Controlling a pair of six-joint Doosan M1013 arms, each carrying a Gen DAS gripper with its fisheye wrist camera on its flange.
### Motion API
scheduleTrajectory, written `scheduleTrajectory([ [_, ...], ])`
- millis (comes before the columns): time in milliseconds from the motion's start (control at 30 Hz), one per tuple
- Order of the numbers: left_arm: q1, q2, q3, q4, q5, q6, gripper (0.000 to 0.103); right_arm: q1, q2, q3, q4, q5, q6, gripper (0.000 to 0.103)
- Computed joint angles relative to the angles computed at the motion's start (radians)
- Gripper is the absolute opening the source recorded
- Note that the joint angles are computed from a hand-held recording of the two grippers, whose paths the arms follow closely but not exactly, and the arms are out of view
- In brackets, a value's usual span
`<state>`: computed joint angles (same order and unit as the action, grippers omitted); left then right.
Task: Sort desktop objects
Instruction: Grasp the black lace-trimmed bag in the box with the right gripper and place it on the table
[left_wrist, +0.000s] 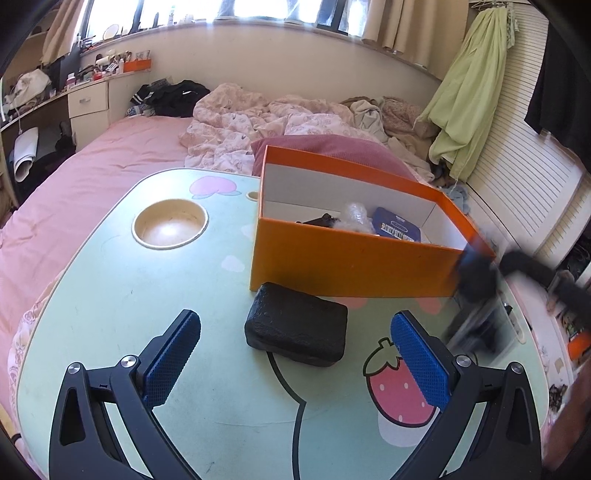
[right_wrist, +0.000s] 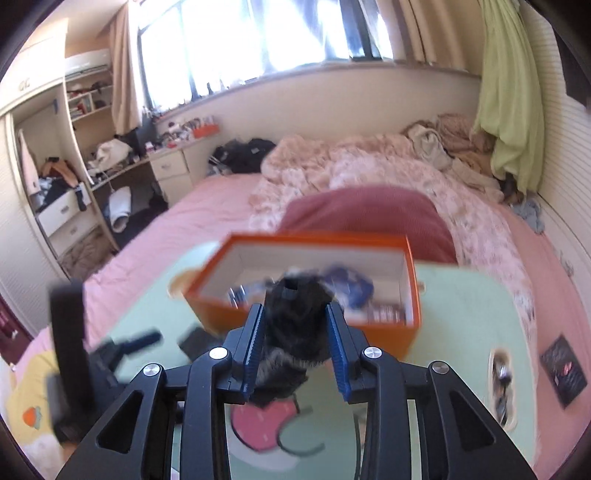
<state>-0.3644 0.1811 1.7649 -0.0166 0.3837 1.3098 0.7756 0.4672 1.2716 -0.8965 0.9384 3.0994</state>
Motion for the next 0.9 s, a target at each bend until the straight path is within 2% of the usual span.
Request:
scheduleTrajectory([
  [67, 0.000, 0.001, -0.001, 0.000, 0.003, -0.002, 0.103, -0.016, -0.013, 0.046, 0.069, -0.085, 0.047, 0.033],
  [133, 0.001, 0.000, 0.001, 0.000, 0.001, -0.004, 0.103, -0.024, -0.033, 0.091, 0.070, -0.132, 0.156, 0.048],
  [167, 0.002, -0.001, 0.002, 0.000, -0.001, -0.006, 0.103, -0.022, -0.046, 0.112, 0.024, -0.136, 0.227, 0.050],
  [200, 0.000, -0.002, 0.003, 0.002, -0.005, -0.012, 0.103, -0.012, -0.061, 0.140, -0.054, -0.135, 0.324, 0.054],
  [233, 0.000, -0.002, 0.004, 0.002, -0.008, -0.015, 0.103, 0.006, -0.078, 0.166, -0.142, -0.100, 0.424, 0.067],
  [267, 0.000, -0.002, 0.004, -0.003, -0.009, -0.012, 0.103, 0.019, -0.084, 0.176, -0.183, -0.059, 0.472, 0.076],
  [300, 0.000, -0.001, 0.003, -0.011, -0.006, -0.005, 0.103, 0.031, -0.087, 0.177, -0.184, -0.014, 0.468, 0.089],
  [333, 0.000, 0.003, -0.001, -0.020, 0.001, 0.003, 0.103, 0.034, -0.089, 0.175, -0.162, -0.010, 0.438, 0.090],
  [433, 0.008, 0.018, -0.017, -0.099, 0.037, 0.075, 0.103, 0.024, -0.080, 0.153, 0.034, -0.077, 0.233, 0.090],
  [533, 0.023, 0.016, -0.016, -0.218, 0.033, 0.173, 0.103, 0.019, -0.052, 0.110, 0.147, -0.032, 0.085, 0.090],
  [633, 0.045, 0.007, -0.012, -0.457, 0.008, 0.417, 0.103, 0.000, -0.054, 0.125, 0.227, -0.052, 0.070, 0.090],
  [700, 0.056, 0.021, -0.051, -0.563, 0.066, 0.546, 0.103, -0.008, -0.040, 0.110, 0.279, -0.025, 0.008, 0.094],
  [767, 0.058, 0.044, -0.113, -0.545, 0.133, 0.559, 0.103, -0.006, -0.003, 0.049, 0.329, 0.080, -0.107, 0.099],
  [833, 0.047, 0.087, -0.212, -0.414, 0.228, 0.453, 0.103, 0.002, 0.045, -0.019, 0.343, 0.193, -0.201, 0.103],
  [900, 0.041, 0.143, -0.321, -0.352, 0.335, 0.402, 0.101, 0.005, 0.049, -0.019, 0.340, 0.175, -0.219, 0.103],
])
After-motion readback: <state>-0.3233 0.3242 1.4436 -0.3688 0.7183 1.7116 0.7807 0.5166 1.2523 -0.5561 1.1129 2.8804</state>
